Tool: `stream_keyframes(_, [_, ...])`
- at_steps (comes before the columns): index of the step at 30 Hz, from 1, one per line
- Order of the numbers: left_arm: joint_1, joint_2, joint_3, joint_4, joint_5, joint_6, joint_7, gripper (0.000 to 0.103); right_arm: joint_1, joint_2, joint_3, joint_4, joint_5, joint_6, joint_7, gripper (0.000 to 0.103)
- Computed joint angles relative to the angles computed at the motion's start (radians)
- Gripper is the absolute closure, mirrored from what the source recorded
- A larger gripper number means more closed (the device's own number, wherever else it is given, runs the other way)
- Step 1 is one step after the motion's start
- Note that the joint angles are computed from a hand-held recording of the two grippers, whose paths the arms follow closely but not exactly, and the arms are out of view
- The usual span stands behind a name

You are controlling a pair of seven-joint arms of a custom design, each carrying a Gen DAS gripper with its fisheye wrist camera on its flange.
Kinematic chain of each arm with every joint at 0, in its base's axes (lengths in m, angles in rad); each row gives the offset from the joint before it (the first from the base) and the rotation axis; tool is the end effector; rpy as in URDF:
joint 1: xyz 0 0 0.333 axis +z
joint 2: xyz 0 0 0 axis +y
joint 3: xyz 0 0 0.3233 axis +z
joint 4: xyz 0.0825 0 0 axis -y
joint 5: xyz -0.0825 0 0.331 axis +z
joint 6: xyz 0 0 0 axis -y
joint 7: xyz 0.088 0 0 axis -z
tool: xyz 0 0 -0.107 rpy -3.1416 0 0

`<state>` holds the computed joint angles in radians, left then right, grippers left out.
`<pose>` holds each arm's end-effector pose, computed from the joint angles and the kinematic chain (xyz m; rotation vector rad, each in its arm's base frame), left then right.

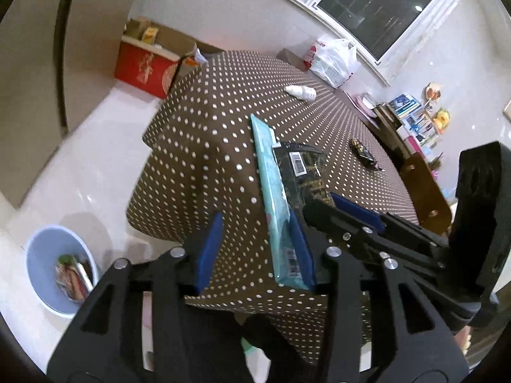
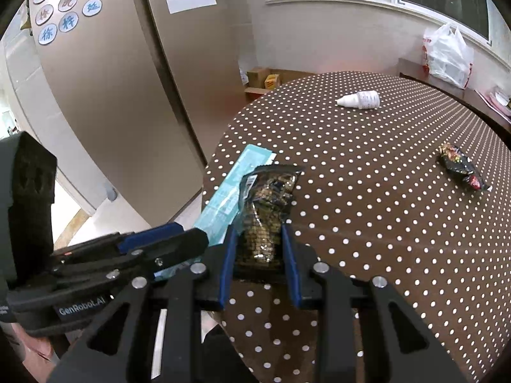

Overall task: Collect trash
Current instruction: 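Carry the teal box and black wrapper over the blue wastebasket and open both tools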

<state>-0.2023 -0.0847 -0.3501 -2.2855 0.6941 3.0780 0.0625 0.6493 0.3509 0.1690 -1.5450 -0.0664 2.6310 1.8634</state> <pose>0.3955 -0.3102 0.5138 -2.1548 1.6403 -1.2705 0.4676 0.4724 0.5631 -2.0981 1.1906 -0.2145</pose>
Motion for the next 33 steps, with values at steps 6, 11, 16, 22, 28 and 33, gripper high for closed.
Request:
stream_keyframes(6, [-0.03, 0.027, 0.029, -0.025, -0.141, 0.101, 0.136, 0.077, 0.014, -0.005, -0.017, -0.019, -0.028, 0.028, 0.025, 0.075])
stream_keyframes(11, [-0.006, 0.026, -0.006, -0.014, -0.154, 0.086, 0.167, 0.086, 0.023, -0.001, -0.023, -0.012, -0.066, 0.027, 0.046, 0.075])
stream_keyframes(16, [0.033, 0.009, -0.039, 0.024, 0.049, 0.007, -0.011, 0.092, 0.066, -0.023, -0.057, -0.026, -0.179, 0.014, 0.112, 0.075])
stream_keyframes(22, [-0.008, -0.036, -0.026, 0.061, 0.155, -0.173, -0.067, 0.094, 0.081, -0.022, -0.052, -0.014, -0.257, -0.001, 0.163, 0.077])
stream_keyframes(28, [0.004, -0.101, -0.032, 0.032, 0.232, -0.209, -0.119, 0.094, 0.093, -0.007, -0.038, 0.014, -0.269, 0.013, 0.162, 0.089])
stream_keyframes(33, [0.026, -0.103, -0.033, 0.02, 0.229, -0.171, -0.121, 0.094, 0.125, 0.028, -0.058, 0.078, -0.312, -0.027, 0.18, 0.095])
